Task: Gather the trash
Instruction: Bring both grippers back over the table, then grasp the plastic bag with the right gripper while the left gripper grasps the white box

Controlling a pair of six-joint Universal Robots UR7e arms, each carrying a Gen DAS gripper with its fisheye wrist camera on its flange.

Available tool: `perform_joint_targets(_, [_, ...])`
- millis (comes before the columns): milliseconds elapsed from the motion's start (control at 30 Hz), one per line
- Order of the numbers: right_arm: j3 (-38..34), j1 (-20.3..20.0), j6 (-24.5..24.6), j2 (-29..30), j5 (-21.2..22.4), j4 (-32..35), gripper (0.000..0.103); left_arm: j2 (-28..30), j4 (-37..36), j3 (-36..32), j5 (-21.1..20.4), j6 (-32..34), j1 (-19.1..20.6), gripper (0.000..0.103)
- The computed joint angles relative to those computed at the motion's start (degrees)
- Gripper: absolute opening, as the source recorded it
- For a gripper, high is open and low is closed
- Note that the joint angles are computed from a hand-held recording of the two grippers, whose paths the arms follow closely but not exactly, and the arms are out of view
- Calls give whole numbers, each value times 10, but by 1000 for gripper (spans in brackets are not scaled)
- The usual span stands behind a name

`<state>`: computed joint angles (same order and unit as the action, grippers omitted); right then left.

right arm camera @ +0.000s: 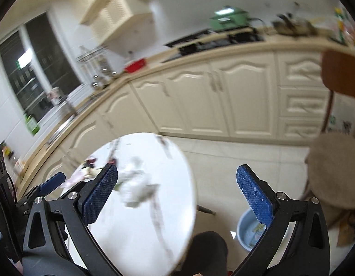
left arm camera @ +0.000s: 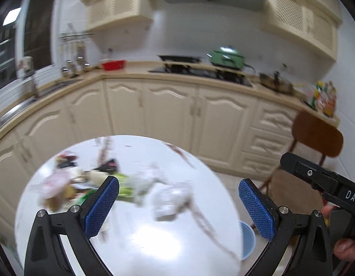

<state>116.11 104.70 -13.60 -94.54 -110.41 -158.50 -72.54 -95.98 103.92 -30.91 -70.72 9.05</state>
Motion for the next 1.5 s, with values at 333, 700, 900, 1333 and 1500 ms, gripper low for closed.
perform_joint_targets(333, [6,118,-37,73,-34,-62,103,-59,424,-32,-4,-379,-103,102])
perform_joint_targets(700, [19,185,-99,131,-96,-105,103,-55,587,-37,-76,-584,-176,102])
perform_joint_targets(900, [14,164,-89,143,-110,-76,103,-58,535,-10,-111,-580,-170,102])
perform_joint_targets(1333, [-3,84,-49,182,-129,5,103,-53,356,-11,-86,-418,-36,102])
perform_joint_targets(1500, [-15,60,-46,211,-128,6,103,-67,311,-8,-73,-355,18,102])
